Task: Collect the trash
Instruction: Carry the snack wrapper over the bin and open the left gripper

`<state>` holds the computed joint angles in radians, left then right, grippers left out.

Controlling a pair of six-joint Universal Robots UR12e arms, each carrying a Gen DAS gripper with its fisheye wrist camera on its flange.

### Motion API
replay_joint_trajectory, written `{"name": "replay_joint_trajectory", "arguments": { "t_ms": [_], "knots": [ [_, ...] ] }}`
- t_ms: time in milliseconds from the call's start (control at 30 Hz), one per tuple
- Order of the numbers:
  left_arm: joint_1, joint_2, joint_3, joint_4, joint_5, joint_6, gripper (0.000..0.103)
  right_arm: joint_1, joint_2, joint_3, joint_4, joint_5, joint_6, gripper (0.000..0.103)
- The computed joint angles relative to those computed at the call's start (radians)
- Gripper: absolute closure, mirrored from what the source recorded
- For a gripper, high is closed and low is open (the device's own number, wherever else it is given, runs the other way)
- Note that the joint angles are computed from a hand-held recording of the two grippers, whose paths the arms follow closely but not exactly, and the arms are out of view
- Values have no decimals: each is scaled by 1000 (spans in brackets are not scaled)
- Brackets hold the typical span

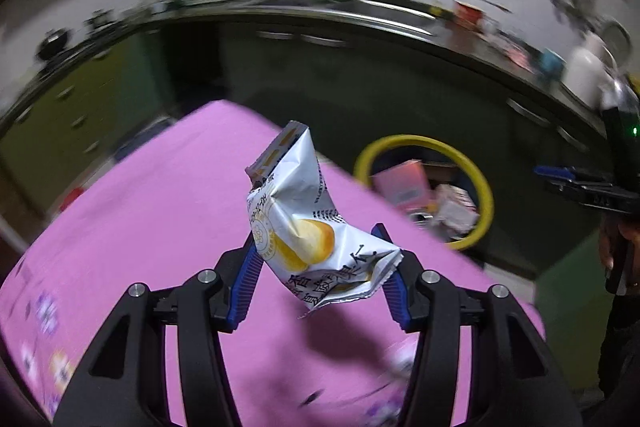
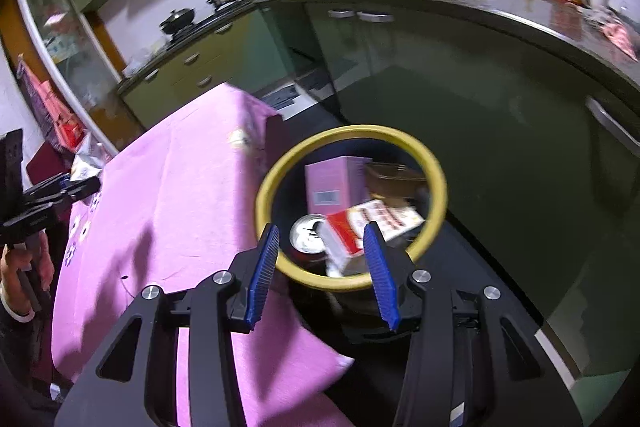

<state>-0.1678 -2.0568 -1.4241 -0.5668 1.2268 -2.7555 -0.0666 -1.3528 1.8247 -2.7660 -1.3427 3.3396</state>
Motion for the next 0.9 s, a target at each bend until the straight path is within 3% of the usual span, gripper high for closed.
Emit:
{"name": "replay_joint_trajectory", "arguments": {
  "t_ms": [200,400,500,633,767,833,900],
  "knots": [
    [-80,-102,145,-159,-33,106,50,-36,-34,41,3,-23,28,58],
    [-143,-202,289,-291,0,221,50,-62,-47,68,6,-24,49,58],
    [-156,-241,348,-347,17,240,50,-69,-49,73,9,-24,56,58],
    [-159,-266,390,-349,14,220,50,-76,-51,82,3,-20,64,58],
    [-140,-234,361,-322,-29,186,49,-75,-53,88,-1,-13,68,58],
    [-125,-201,318,-289,-57,168,34,-75,-51,88,-5,-4,64,58],
    [-101,-142,227,-188,-93,113,23,-70,-50,85,-10,5,61,58]
  ]
}}
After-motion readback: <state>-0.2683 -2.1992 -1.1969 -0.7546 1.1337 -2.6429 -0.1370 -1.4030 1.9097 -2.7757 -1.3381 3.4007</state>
